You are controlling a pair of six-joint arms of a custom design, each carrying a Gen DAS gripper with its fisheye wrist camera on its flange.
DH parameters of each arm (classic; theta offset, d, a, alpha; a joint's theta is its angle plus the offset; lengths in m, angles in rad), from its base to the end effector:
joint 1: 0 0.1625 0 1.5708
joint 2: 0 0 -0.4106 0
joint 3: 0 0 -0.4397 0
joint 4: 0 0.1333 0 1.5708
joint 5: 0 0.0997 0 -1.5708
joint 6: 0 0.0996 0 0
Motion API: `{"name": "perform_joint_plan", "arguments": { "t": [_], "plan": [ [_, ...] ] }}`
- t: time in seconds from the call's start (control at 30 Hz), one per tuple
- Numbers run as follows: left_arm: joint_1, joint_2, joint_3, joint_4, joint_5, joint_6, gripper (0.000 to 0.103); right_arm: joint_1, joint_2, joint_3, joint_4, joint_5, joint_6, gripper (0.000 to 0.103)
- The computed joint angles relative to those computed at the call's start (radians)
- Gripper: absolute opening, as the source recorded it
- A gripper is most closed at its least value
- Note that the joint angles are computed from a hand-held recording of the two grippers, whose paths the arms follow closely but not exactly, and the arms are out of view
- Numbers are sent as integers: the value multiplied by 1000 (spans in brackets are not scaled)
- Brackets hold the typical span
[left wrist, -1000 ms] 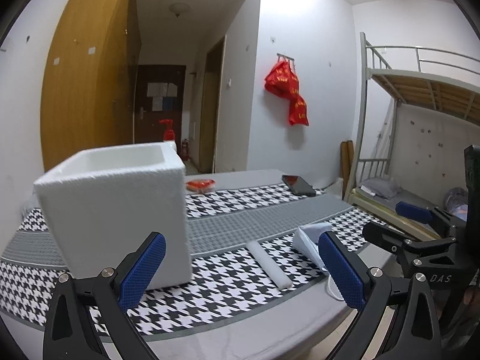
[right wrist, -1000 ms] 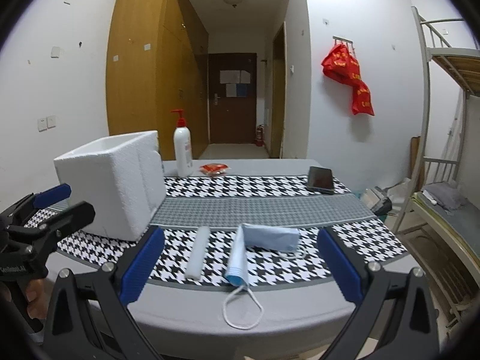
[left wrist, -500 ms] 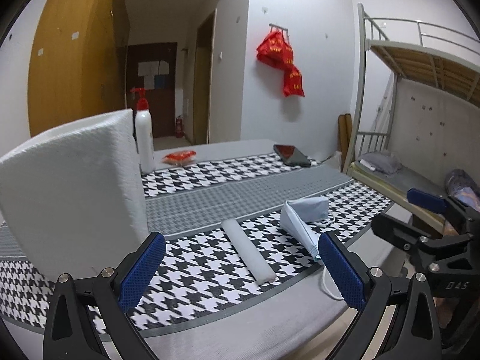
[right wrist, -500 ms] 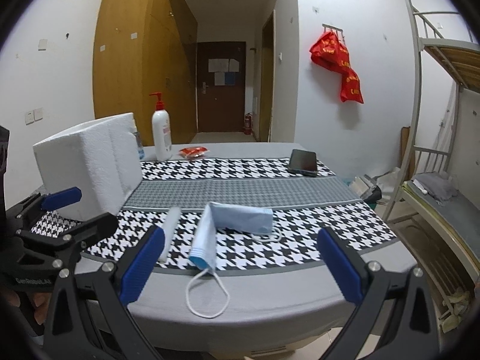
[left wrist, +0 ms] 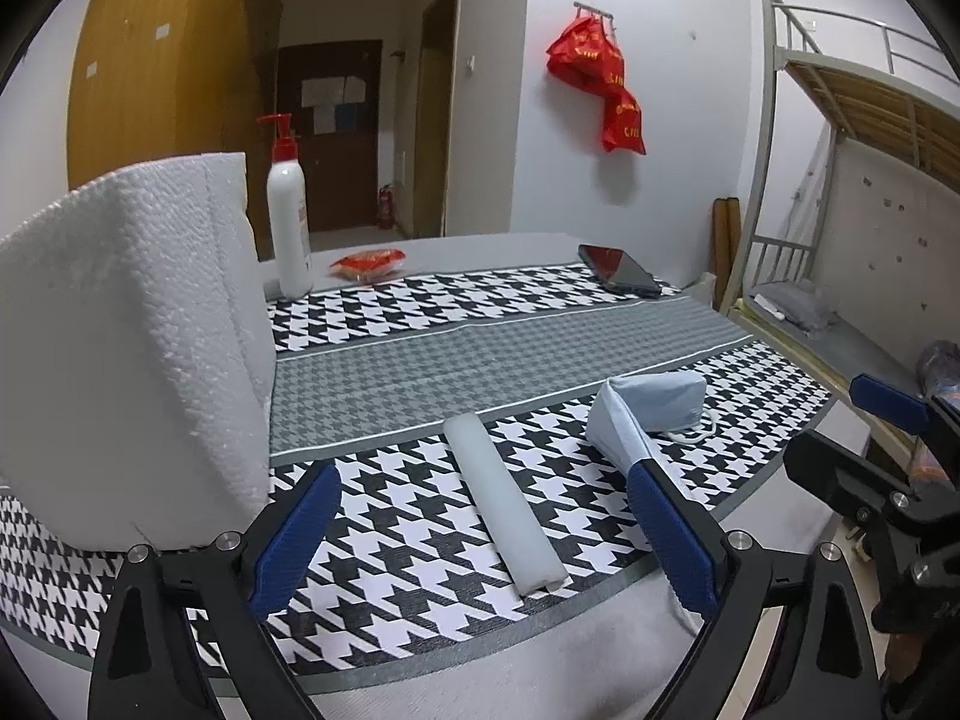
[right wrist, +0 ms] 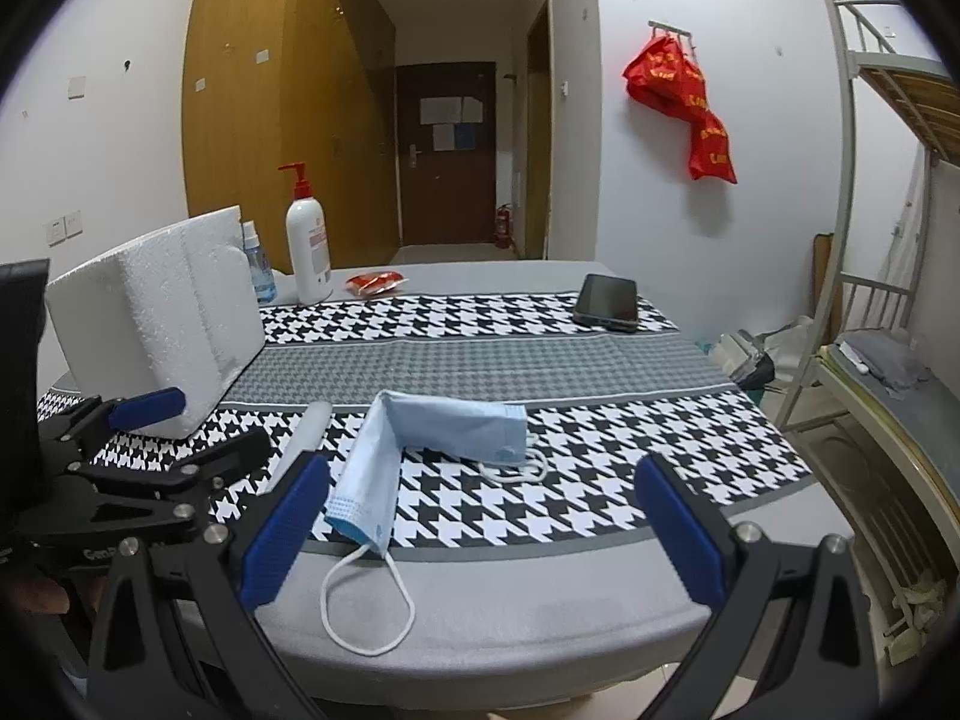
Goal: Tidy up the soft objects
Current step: 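Move both tools toward the white foam roll and light-blue face mask, then close the left gripper around the white foam roll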
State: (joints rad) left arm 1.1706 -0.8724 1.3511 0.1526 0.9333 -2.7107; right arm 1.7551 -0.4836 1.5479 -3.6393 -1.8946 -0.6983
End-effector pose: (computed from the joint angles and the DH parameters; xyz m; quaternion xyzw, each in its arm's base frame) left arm -0.0798 -0.6829 0.1467 0.2120 0.8320 -0.4255 0.2860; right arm 0.2300 -0.6794 0.0024 0.2994 -0.8154 0.4235 0.2574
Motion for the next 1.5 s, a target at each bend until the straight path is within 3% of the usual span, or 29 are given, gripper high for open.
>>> {"name": "perform_joint_plan", "arguments": {
  "t": [0.33,0.43,0.5,0.73,0.8,0.9,1.17,1.5],
  "plan": [
    [8,86,-116,116,-37,-55,77,-17,11,-41,82,19,1,103],
    [8,107,-143,144,-51,-64,69,-20,14,-53,104,25,-1,103],
    [7,126,-168,170,-64,-76,59,-22,18,-61,121,27,-4,103],
    [6,175,-223,244,-85,-130,48,-31,20,-80,174,37,1,103],
    [3,188,-234,256,-100,-137,38,-34,17,-81,194,46,8,103],
    [-2,200,-243,253,-131,-141,32,-37,16,-82,211,51,7,103],
    [-14,204,-227,199,-179,-104,22,-45,7,-77,239,66,10,103],
    [-10,140,-157,120,-144,-58,20,-41,2,-74,257,80,4,103]
  ]
}}
